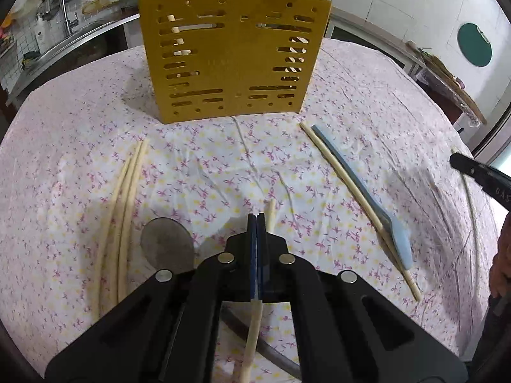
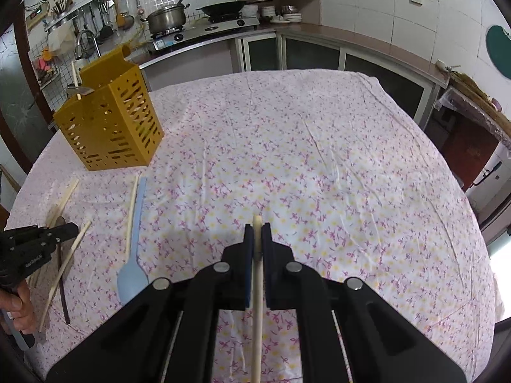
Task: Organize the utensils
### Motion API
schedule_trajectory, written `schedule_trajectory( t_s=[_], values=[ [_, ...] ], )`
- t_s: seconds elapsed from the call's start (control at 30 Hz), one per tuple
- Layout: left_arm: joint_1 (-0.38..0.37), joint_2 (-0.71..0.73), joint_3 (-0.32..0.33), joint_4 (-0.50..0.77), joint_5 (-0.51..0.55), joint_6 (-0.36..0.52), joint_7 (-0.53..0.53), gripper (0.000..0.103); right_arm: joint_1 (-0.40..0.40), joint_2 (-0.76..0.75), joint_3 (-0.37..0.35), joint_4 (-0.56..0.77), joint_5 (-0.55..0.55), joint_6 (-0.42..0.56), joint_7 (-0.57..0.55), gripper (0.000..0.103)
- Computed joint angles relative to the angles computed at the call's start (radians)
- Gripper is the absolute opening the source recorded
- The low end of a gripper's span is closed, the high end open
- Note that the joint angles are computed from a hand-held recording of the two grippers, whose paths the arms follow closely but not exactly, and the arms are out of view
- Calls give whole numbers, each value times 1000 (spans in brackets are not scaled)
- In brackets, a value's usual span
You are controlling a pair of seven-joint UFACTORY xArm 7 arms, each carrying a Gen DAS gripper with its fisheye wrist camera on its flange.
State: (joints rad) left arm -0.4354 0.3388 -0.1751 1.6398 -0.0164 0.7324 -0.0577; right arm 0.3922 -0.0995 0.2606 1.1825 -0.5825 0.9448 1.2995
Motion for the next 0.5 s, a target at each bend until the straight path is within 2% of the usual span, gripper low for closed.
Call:
schedule_trajectory(
  t_s=[0.03,0.1,0.2,0.3,0.5],
  values=[
    [-3,0,0,1,4,-5,0,6,0,-4,-1,-10,5,-7,2,6],
    [-7,5,-1,7,7,-15,-2,22,-2,-5,-3,-16,11,-12,1,6],
    [-17,19,-2,26,17,-19,2,24,-3,-11,-3,-27,13,-18,4,6],
    [-30,62,-13,86,16,30,31,24,-11,-19,-5,-40,14,-28,7,6],
    [-39,76,-24,105,-18,58,83,24,-18,-18,-4,-49,21,-45,5,6]
  ],
)
